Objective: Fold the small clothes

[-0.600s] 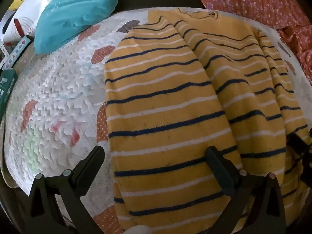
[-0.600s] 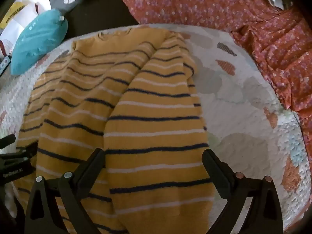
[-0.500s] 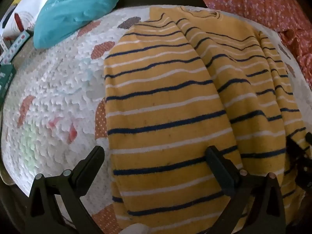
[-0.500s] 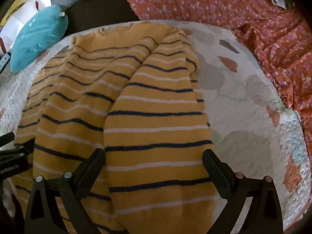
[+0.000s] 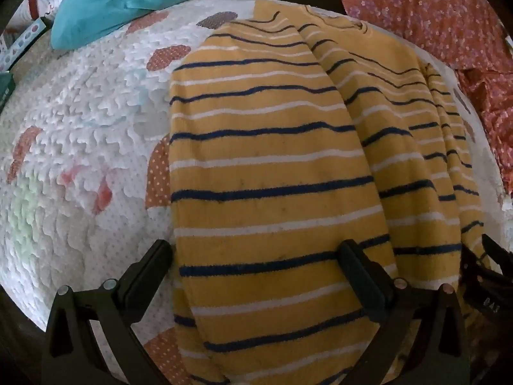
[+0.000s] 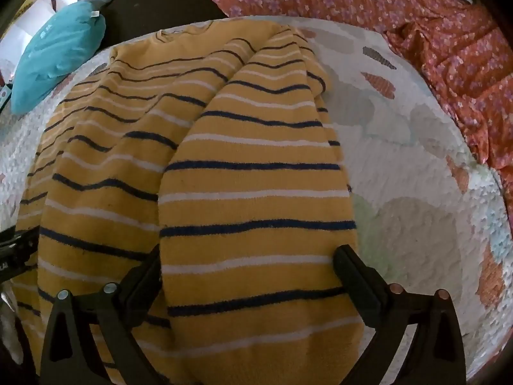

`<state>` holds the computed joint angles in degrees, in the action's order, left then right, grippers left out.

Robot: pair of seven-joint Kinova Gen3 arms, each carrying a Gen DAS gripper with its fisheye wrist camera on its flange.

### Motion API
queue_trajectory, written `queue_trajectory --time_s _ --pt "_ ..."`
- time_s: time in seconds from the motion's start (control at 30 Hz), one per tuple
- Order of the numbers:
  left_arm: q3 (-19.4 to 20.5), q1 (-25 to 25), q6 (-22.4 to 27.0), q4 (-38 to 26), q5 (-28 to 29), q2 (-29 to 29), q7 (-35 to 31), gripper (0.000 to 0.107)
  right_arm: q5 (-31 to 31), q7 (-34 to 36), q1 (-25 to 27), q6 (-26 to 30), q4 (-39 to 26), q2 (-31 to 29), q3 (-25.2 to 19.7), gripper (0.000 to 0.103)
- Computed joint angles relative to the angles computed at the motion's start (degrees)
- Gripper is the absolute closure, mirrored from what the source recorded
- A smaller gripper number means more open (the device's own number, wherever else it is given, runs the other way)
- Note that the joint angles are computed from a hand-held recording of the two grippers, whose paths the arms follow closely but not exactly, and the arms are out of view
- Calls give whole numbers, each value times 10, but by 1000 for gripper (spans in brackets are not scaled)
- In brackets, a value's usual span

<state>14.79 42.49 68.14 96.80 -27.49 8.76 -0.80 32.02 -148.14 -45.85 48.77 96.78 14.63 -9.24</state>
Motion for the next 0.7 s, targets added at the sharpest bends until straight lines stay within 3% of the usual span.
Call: queue_trajectory --time_s 0.17,0.5,0.7 --pt "1 -7 -7 0 20 -9 -6 4 -30 -7 10 10 -9 0 1 0" --pt "8 -9 20 -24 62 -9 -25 4 8 -25 -6 5 6 -4 -1 0" --pt "21 34 82 -43 7 -12 41 4 45 -50 -23 10 14 -6 -4 0"
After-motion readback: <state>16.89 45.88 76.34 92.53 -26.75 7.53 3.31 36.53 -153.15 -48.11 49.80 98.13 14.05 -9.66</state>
